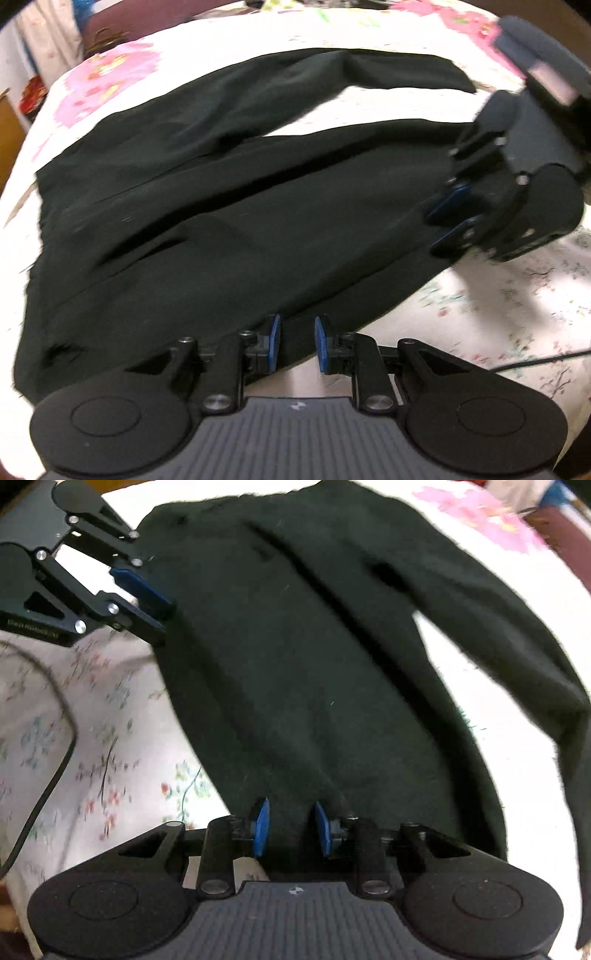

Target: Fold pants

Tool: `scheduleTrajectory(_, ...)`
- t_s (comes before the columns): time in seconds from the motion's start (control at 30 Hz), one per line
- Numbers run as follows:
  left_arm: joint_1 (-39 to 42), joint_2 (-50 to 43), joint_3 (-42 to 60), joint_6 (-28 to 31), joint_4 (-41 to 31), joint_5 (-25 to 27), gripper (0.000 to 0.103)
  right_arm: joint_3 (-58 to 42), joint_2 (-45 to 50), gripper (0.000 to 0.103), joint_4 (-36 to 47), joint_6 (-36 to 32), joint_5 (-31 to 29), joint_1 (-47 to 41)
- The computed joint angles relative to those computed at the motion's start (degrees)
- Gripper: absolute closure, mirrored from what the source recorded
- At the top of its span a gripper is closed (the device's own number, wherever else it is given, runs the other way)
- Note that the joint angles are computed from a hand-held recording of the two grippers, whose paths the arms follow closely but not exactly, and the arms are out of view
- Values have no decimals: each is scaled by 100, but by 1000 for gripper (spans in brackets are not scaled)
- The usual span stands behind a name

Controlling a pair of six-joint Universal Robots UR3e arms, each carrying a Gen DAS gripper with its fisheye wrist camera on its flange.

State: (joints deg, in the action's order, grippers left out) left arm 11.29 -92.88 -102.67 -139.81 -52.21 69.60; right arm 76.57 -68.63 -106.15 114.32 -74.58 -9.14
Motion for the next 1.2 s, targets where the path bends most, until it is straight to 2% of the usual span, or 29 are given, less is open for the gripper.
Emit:
scheduleTrajectory(0.07, -152, -138, 81, 18, 58, -39, 72, -510, 223, 97, 476, -288, -3, -72)
scheduleTrajectory(0.13, -310, -264, 75, -11, 249, -26, 72, -257, 180, 101, 129, -743, -106, -120)
scheduleTrajectory(0.37, -921, -708, 360, -555, 649, 389, 72, -232, 360, 103, 119, -815, -45, -124)
scheduleTrajectory(0.5, -1060, -685, 489, -784, 572, 542, 72, -1069, 444, 103, 1271, -992, -29, -466)
scheduleTrajectory(0.6, -1064, -559, 455, -781, 563, 513, 72, -891, 52, 103, 1781, -1255, 5, -692)
scheduleTrajectory(0.7, -1019, -494, 440, -649, 522, 417, 72, -262, -389, 103, 1178, -1570, 265, -896)
scheduleTrajectory(0.83, -1023, -568, 481, -554, 565, 361, 72, 12, -128, 103, -2, -1548, 270, -804)
scheduleTrajectory(0.93, -964, -347, 325, -238, 406, 178, 72, -44, 200, 93, -157, -1857, -157, -522)
scheduleTrajectory(1.0, -951, -397, 292, 86, 412, 82, 72, 113, 231, 91, -264, -2180, -164, -527)
scheduleTrajectory(1.13, -1086, -725, 451, 659, 429, 112, 71, 583, 12, 90, -507, -2347, -204, -475)
scheduleTrajectory(1.2, -1204, -887, 553, 843, 439, 156, 67, 890, -90, 90, -850, -2655, -229, -421)
